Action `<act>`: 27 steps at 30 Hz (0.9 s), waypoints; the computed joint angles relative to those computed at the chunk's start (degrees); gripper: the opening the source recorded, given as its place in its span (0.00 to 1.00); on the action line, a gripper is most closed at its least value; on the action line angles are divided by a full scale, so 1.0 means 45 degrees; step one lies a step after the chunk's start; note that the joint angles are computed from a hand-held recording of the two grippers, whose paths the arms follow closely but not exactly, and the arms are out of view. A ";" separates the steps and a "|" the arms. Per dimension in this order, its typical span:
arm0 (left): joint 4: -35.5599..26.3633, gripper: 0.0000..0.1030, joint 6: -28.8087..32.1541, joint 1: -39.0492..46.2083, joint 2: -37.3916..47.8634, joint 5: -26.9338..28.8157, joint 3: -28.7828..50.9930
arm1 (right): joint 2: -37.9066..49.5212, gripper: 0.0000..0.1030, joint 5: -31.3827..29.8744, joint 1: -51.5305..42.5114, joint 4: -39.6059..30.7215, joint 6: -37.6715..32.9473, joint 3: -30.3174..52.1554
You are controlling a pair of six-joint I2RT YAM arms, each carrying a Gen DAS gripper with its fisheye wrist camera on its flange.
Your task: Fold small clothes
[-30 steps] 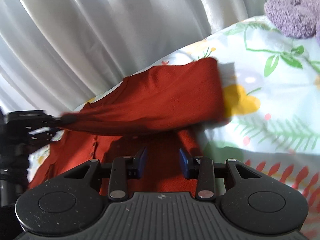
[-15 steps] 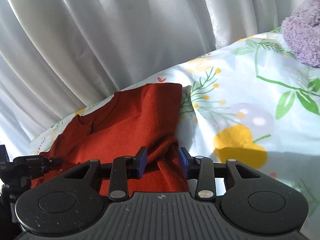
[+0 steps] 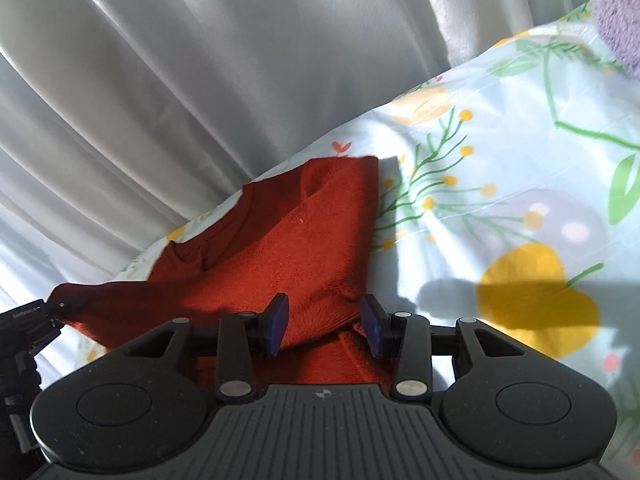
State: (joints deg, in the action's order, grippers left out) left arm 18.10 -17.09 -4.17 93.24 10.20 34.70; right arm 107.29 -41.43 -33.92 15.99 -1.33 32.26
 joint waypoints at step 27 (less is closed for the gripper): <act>0.1908 0.08 0.0742 -0.0238 0.2705 0.0136 -0.0291 | 0.0217 0.53 0.2559 0.1101 0.3651 0.1421 -0.0797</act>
